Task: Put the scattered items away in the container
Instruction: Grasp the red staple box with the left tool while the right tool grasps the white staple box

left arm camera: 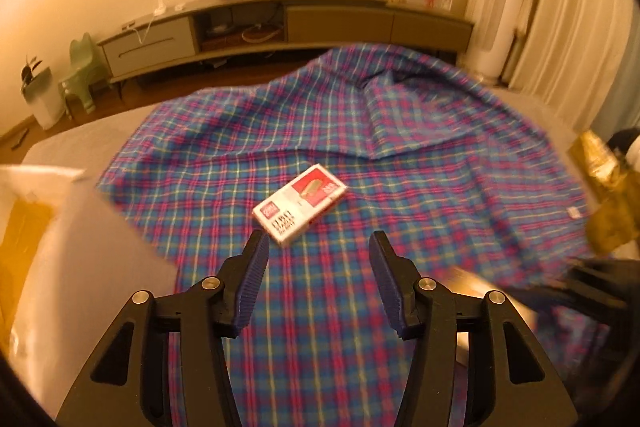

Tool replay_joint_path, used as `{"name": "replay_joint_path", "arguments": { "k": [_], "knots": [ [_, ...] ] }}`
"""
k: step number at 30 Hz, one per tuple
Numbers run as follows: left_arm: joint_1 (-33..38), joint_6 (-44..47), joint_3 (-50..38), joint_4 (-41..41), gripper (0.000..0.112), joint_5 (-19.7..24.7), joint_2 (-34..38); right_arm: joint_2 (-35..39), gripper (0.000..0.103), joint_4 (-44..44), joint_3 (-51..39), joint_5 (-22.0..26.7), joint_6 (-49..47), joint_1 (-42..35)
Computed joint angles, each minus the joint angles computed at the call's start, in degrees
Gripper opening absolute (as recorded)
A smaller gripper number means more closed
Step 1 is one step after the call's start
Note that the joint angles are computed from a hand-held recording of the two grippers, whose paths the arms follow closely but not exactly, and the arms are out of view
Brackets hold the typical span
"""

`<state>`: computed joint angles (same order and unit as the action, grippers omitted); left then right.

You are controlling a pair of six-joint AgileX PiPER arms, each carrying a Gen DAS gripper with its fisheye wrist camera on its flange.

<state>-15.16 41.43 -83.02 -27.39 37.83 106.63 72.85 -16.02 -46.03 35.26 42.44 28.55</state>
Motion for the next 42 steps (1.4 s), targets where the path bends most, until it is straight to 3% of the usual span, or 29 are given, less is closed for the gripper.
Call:
{"name": "replay_joint_path", "arguments": {
  "k": [3, 6, 9, 13, 14, 16, 21, 25, 27, 28, 30, 42],
  "knots": [
    [-1.51, -4.14, -5.63, 4.77, 0.055, 0.37, 6.57, -5.19, 0.052, 0.47, 2.26, 1.03, 2.84, 2.13],
    [-2.32, -7.42, -8.7, 8.23, 0.055, -1.23, 10.82, -4.96, 0.052, 1.82, 2.16, -0.41, 1.94, 1.68],
    [-2.15, -5.23, -8.85, 5.59, 0.056, -2.17, 11.67, -2.26, 0.052, 4.9, 1.23, -2.81, -2.33, -0.62],
    [-1.45, 1.98, -11.44, -0.32, 0.054, 6.72, 12.14, 0.49, 0.052, 6.96, 0.52, -4.31, -5.16, -2.58],
    [-1.78, 3.32, -10.76, -0.46, 0.054, 7.11, 11.38, 1.1, 0.052, 6.98, 0.34, -4.4, -5.54, -2.95],
    [-2.6, 2.82, -8.56, 1.05, 0.056, 3.53, 9.7, 1.72, 0.052, 6.91, 0.28, -4.51, -5.73, -3.29],
    [-3.49, 1.96, -10.44, 0.54, 0.056, 0.32, 10.67, 3.36, 0.052, 8.46, 0.69, -5.21, -7.2, -3.76],
    [-4.47, -0.4, -16.52, 2.5, 0.056, 5.14, 15.4, 4.31, 0.052, 9.05, 1.04, -5.88, -7.88, -3.71],
    [-4.67, 0.18, -15.47, 2.23, 0.053, 3.62, 15.21, 4.86, 0.052, 9.17, 1.29, -6.65, -8.1, -3.85],
    [-4.52, -0.83, -15.66, 2.3, 0.044, 4.07, 15.08, 4.94, 0.052, 8.79, 1.37, -6.94, -7.84, -3.79],
    [-3.75, -3.03, -17.54, 1.92, 0.041, 6.58, 15.64, 5.07, 0.052, 8.65, 1.36, -7.1, -7.64, -3.74],
    [-1.73, -1.75, -6.19, -1.46, 0.039, 4.57, 6.58, 1.54, 0.052, 4.97, 1.29, -5.44, -1.21, -3.15]
  ]
}}
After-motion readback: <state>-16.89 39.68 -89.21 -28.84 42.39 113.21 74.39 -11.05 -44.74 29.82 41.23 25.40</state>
